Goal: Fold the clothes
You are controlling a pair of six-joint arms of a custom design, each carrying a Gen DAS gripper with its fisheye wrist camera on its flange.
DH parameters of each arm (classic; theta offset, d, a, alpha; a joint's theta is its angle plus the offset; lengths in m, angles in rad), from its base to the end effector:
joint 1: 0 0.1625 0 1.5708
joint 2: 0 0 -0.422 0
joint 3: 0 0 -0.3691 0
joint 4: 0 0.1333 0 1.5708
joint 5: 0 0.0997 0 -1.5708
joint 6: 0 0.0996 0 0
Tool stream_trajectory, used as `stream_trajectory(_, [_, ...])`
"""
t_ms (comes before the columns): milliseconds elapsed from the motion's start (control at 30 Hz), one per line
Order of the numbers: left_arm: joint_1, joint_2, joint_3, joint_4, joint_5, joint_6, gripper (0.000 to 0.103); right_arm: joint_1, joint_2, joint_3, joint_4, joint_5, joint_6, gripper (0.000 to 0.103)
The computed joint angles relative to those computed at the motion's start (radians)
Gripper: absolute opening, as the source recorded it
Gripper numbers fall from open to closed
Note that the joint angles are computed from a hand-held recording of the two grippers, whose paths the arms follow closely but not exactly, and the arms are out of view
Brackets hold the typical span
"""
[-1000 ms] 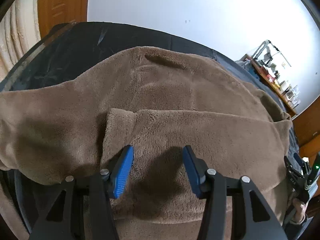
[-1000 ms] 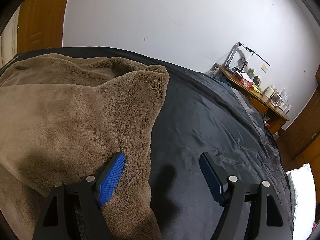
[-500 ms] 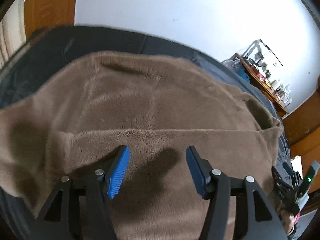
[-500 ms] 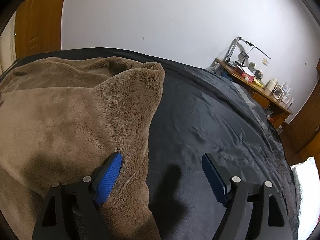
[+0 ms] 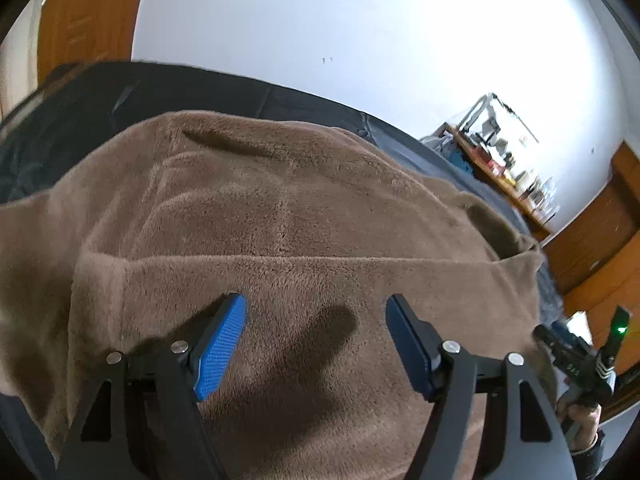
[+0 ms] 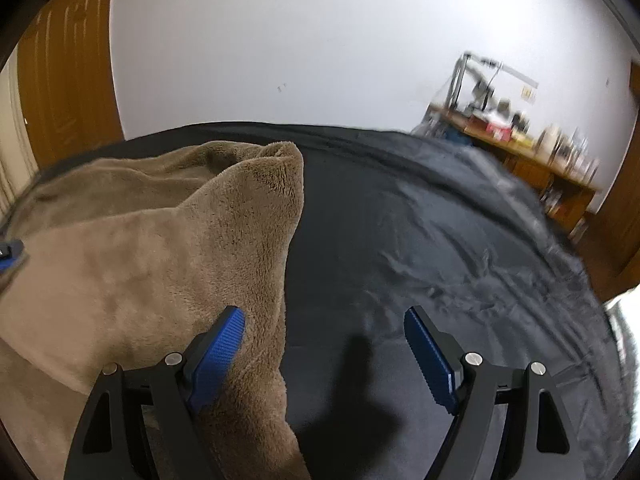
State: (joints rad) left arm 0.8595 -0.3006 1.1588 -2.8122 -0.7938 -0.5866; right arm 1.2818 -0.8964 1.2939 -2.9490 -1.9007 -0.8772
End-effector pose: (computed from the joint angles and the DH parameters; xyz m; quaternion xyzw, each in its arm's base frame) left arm -0.3445 -0.7109 -0.0204 -0.0154 0.9113 -0.3651 0.1898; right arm -0.1134 -0.7358 0.3796 0.1782 -0.8552 0.3080 0.3767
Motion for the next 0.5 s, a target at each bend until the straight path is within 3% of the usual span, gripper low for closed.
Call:
stream_trajectory(67, [0.000, -0.007, 0.011, -0.008, -0.009, -0.010, 0.076, 0.031, 0.010, -0.045, 0.031, -0.050, 0.011, 0.084])
stream_trajectory(167, [-0.001, -0.019, 0.031, -0.022, -0.022, -0.015, 0.077, 0.083, 0.040, -0.140, 0.082, -0.062, 0.047, 0.084])
stream_trajectory(233, [-0.005, -0.016, 0.031, -0.026, -0.021, -0.021, 0.077, 0.116, 0.094, -0.245, 0.157, -0.090, 0.081, 0.084])
stream_trajectory(333, [-0.008, -0.009, 0.020, -0.020, -0.009, -0.019, 0.078, 0.160, 0.219, -0.429, 0.292, -0.193, 0.098, 0.084])
stream_trajectory(400, [-0.010, -0.007, 0.016, -0.017, 0.003, -0.015, 0.078, 0.181, 0.322, -0.533, 0.265, -0.307, 0.008, 0.084])
stream_trajectory(500, [-0.011, -0.013, 0.023, -0.015, 0.012, -0.024, 0.079, 0.188, 0.485, -0.708, 0.101, -0.457, -0.220, 0.084])
